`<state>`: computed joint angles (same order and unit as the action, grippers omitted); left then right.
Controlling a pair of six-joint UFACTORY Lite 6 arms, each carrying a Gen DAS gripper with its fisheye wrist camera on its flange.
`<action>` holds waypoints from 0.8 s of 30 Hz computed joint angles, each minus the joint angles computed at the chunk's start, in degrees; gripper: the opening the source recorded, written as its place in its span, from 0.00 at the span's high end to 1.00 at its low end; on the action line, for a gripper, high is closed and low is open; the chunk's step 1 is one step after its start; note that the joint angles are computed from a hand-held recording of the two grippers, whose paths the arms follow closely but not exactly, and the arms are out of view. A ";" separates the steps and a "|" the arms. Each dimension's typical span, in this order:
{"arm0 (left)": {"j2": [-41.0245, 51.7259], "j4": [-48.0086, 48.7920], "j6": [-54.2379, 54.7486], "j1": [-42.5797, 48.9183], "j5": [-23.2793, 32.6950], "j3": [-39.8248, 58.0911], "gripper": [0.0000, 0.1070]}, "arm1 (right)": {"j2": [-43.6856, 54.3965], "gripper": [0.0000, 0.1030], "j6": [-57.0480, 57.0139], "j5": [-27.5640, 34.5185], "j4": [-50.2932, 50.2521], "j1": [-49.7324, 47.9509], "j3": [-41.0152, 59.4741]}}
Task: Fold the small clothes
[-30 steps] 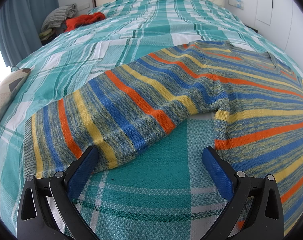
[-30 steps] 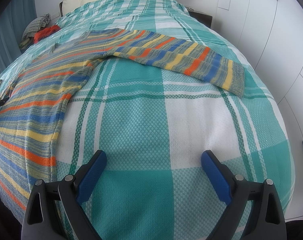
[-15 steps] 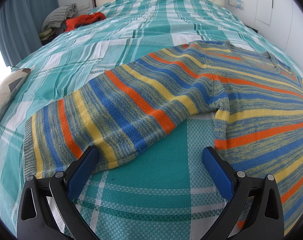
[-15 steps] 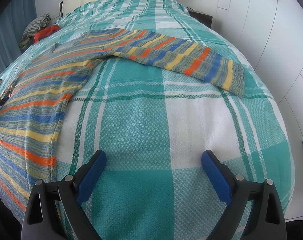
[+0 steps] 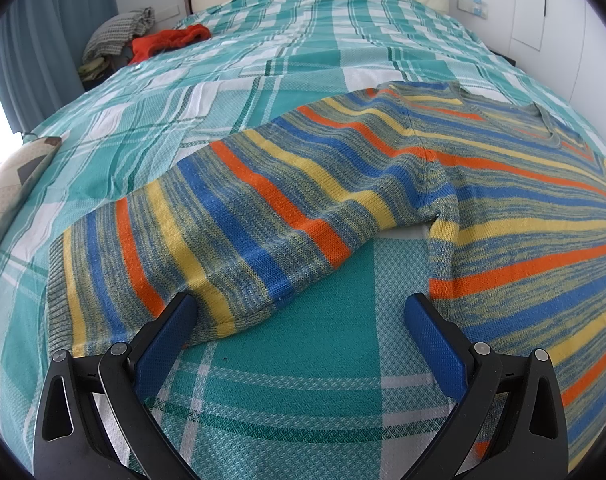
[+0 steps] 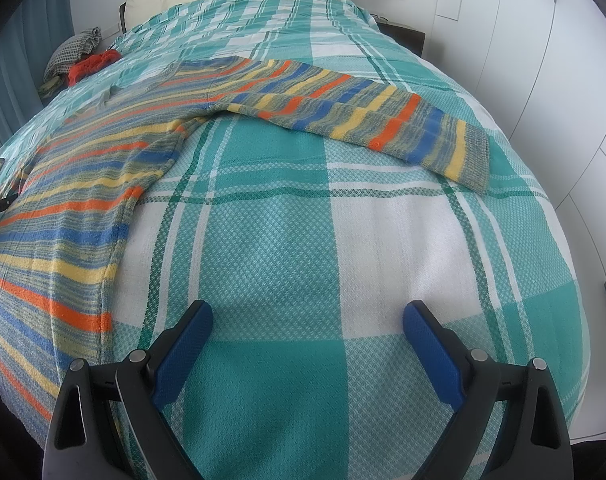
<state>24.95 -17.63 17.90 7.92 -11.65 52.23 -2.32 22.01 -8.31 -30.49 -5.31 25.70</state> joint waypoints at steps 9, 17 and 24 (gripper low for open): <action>0.06 -0.05 0.03 0.00 0.03 0.09 0.04 | -0.11 0.07 0.72 0.04 -0.80 -0.09 -0.03; 0.13 0.00 -0.01 0.03 0.05 0.18 0.04 | 0.00 0.07 0.36 0.05 -0.28 0.18 0.00; 0.28 -0.15 0.09 -0.01 0.09 0.37 0.04 | 0.62 0.07 -9.64 -0.45 10.34 1.42 -0.28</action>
